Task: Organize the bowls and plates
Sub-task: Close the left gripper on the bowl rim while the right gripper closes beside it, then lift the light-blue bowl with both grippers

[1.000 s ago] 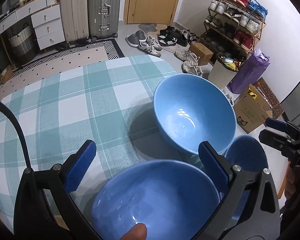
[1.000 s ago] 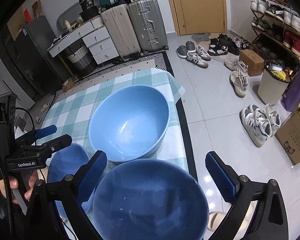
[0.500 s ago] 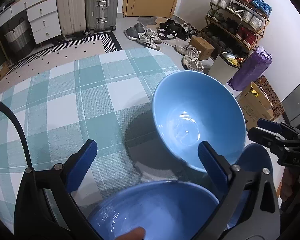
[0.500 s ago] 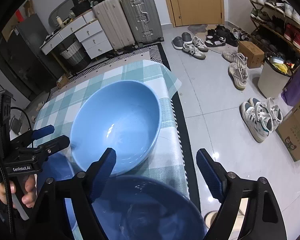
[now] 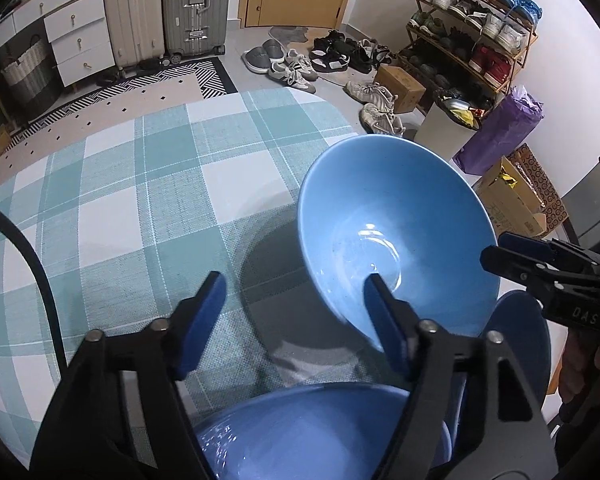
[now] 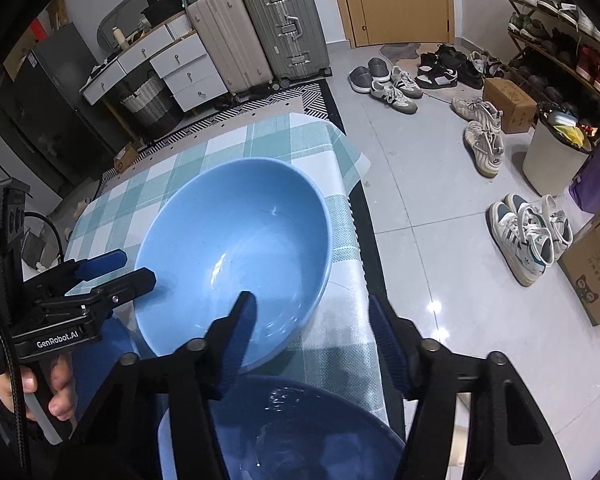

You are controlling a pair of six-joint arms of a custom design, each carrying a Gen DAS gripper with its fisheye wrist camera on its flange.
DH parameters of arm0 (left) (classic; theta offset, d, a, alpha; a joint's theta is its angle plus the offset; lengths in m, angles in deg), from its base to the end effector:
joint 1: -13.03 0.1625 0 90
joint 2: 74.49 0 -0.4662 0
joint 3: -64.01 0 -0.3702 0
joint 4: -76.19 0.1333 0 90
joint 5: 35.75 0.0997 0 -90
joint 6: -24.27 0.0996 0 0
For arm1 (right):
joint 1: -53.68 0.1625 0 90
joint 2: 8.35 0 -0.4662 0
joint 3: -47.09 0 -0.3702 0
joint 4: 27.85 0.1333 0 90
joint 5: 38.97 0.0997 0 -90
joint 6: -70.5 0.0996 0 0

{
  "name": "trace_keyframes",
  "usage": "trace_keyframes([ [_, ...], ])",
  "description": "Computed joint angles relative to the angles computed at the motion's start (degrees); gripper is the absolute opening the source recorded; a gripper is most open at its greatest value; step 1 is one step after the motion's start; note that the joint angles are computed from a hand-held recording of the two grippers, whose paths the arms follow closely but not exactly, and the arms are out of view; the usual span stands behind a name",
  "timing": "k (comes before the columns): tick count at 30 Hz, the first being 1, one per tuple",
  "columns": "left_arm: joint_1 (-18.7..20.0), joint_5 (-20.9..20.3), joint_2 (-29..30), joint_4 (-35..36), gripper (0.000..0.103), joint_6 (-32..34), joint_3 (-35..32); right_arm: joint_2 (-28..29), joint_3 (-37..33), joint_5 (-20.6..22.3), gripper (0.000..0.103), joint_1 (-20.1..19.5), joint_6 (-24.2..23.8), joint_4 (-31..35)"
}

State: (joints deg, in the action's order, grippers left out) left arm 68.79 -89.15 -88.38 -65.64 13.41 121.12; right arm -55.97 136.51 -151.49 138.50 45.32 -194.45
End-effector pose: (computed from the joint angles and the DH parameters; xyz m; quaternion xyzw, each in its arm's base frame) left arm -0.3093 -0.7970 -0.0432 0.1687 0.9319 -0.1859 0.2618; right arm 0.0293 -0.7302 0.2415 0.1050 -0.9318 0.2343 0.2566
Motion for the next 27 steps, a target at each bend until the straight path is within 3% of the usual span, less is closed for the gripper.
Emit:
trace_keyframes([
  [14, -0.40, -2.50, 0.50, 0.53, 0.018, 2.27, -0.51, 0.80, -0.15, -1.34, 0.029, 0.20, -1.31, -2.23],
  [19, -0.74, -2.12, 0.53, -0.26, 0.017, 2.81, -0.16, 1.03, -0.09, -1.64, 0.021, 0.43, -2.23, -3.13],
  [27, -0.79, -2.04, 0.51, -0.39, 0.017, 2.94, -0.09, 1.47, -0.19, -2.42, 0.020, 0.91, -2.94, -3.73],
])
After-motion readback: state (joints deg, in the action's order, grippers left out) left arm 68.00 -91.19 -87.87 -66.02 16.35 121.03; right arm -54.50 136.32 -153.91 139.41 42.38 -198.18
